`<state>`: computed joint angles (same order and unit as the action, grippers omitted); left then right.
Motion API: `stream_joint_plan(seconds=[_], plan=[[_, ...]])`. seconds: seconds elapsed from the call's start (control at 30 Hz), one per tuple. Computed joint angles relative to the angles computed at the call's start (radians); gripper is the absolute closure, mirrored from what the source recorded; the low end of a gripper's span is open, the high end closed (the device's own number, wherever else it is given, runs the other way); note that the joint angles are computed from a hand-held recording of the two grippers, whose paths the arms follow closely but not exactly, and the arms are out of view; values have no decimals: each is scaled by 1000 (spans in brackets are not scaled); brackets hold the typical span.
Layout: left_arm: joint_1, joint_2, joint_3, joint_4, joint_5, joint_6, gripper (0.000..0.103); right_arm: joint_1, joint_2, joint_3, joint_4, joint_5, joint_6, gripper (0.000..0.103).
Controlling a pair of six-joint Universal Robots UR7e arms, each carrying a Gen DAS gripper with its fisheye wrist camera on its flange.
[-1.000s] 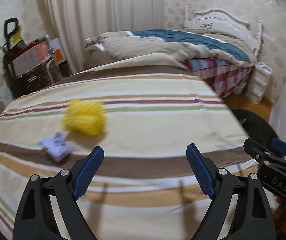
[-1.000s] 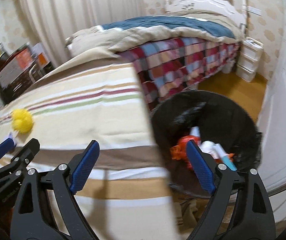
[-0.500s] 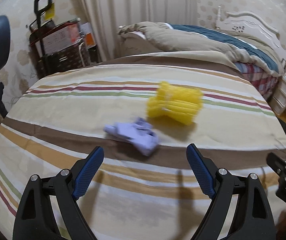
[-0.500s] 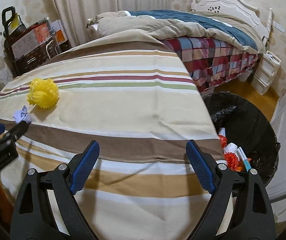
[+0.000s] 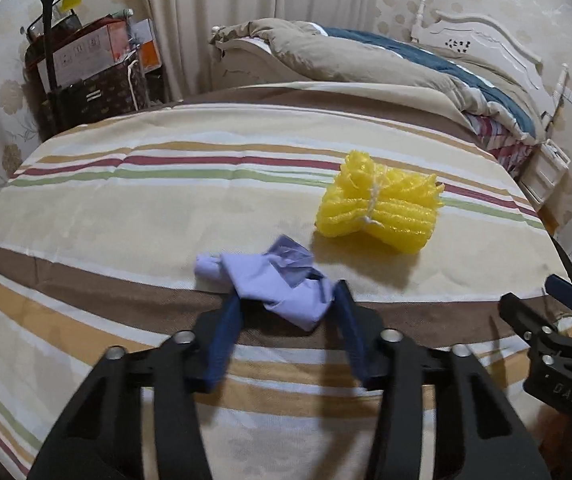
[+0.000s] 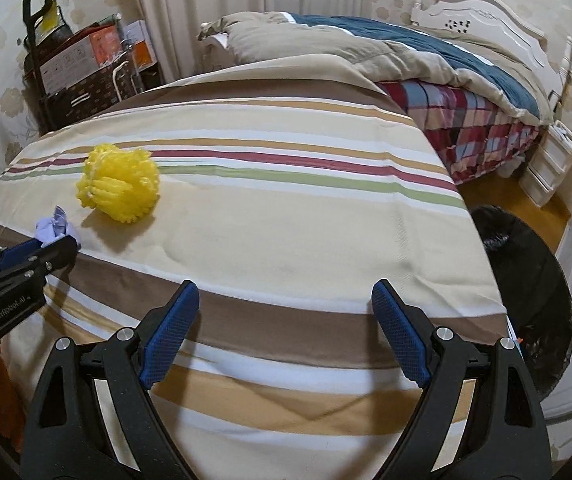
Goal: Collect trash
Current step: 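Lift the lavender cloth with left tool while right tool grasps the yellow foam net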
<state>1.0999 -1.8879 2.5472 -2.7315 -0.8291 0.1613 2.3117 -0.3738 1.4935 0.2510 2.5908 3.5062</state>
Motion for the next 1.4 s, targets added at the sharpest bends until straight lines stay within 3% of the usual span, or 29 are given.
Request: stream_joint_plan(seconds=[0.13, 0.2, 0.6, 0.93, 1.37, 1.4], plan=[[18, -12, -4, -17, -7, 37, 60, 6, 23, -35, 13, -11, -9, 17], [29, -15, -9, -29, -1, 60, 65, 11, 41, -63, 26, -19, -18, 17], [145, -32, -77, -44, -20, 140, 65, 18, 162, -272, 114, -100, -58, 17], [201, -31, -114, -36, -60, 148, 65, 18, 292, -507, 244, -95, -57, 17], [232, -21, -134, -43, -79, 168, 65, -8, 367, -674, 309, -72, -32, 17], [233, -21, -135, -42, -81, 168, 65, -12, 364, -671, 312, -82, -26, 23]])
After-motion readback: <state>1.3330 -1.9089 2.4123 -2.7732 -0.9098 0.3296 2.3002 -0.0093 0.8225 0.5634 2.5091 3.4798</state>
